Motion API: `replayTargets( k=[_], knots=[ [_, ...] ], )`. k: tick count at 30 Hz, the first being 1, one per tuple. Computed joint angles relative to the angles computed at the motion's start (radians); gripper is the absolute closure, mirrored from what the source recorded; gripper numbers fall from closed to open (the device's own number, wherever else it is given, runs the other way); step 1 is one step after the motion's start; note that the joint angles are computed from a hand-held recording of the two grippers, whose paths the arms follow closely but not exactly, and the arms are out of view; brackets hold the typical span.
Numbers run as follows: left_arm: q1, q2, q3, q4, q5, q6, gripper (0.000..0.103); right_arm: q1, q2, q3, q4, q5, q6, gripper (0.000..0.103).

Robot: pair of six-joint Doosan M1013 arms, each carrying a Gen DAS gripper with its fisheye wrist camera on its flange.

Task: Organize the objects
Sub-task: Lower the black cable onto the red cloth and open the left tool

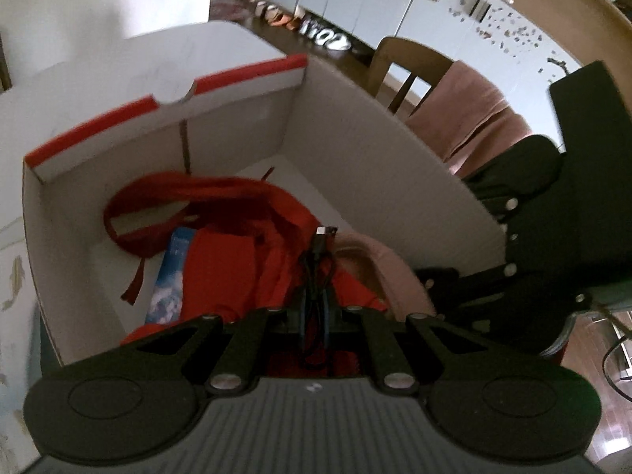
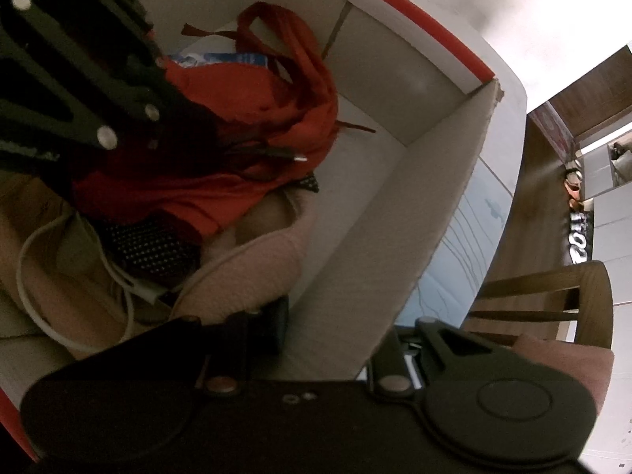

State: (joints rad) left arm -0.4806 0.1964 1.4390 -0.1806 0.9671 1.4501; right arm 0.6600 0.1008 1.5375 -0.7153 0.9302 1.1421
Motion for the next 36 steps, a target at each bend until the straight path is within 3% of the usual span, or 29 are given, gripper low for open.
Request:
replayTargets(
  k=[12,15,20,36],
  knots=[
    [-0.015,-0.014,0.008,0.056,-0.002,-0.043,0.093,0.006,0.001,0.004,-0.022,-0.004,-0.003,0.083],
    [-0.012,-0.024,0.016,0.048,-0.005,-0.035,0.081,0.007,0.003,0.003,-0.025,-0.001,-0.004,0.082],
    [-0.009,-0.047,0.044,0.029,-0.036,-0.021,0.047,0.009,0.005,0.003,-0.029,0.002,-0.002,0.082],
    [-0.001,-0.129,0.090,0.027,-0.107,0.024,0.041,0.016,0.005,0.006,-0.057,0.017,0.022,0.080]
  ],
)
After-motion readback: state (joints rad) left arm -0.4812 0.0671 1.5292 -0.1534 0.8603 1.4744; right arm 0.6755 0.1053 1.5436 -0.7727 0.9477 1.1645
